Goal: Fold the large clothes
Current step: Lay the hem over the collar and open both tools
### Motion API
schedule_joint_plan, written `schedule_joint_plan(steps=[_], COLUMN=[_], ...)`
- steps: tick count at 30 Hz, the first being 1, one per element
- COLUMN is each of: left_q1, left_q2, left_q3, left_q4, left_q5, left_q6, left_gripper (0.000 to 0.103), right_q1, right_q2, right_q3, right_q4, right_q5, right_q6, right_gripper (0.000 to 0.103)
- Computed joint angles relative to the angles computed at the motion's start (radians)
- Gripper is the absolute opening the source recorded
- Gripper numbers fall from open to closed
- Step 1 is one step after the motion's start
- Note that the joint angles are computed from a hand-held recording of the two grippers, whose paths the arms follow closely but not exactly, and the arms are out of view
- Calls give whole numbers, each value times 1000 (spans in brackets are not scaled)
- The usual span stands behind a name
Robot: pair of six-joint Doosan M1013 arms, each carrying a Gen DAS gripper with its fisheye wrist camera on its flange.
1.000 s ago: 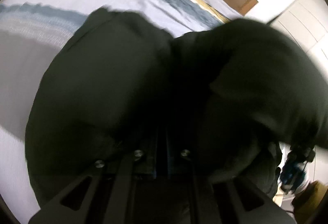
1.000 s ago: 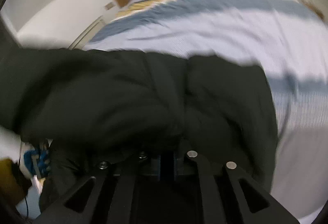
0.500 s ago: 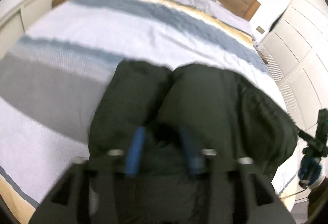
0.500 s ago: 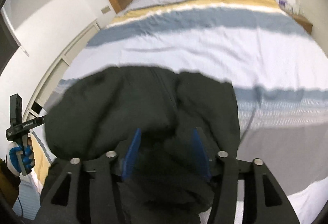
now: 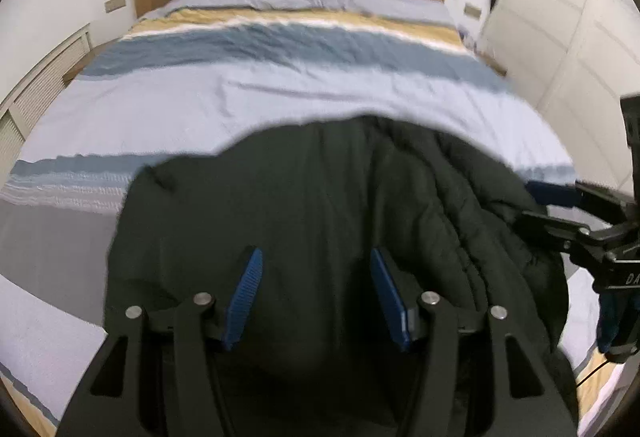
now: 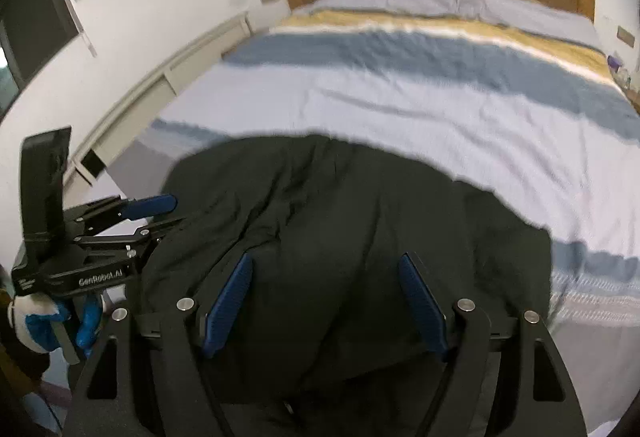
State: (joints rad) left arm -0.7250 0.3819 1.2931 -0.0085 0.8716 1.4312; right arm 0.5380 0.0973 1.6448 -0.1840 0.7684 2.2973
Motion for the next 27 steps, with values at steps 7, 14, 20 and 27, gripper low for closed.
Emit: schedule_joint_plan(steps=[7,14,20,27], left_q1=[-31,-54,-65,-74], left_q2=[-2,7,3,3], left_q3=[72,104,125,136], left_q4=[112,202,240,278], left_q5=[-14,-33,-48,-60], left_q6=[-63,-131,-163,-195], left_gripper=[56,57,57,57], right_q1=[13,29,31,37], right_q2=[19,26,31,33], right_q3=[47,71,82,91], right_q4=[-3,-32,-54,-82], right_q5=[46,40,26,12], right_q6=[-14,14,37,63], right_gripper=[75,76,76,77])
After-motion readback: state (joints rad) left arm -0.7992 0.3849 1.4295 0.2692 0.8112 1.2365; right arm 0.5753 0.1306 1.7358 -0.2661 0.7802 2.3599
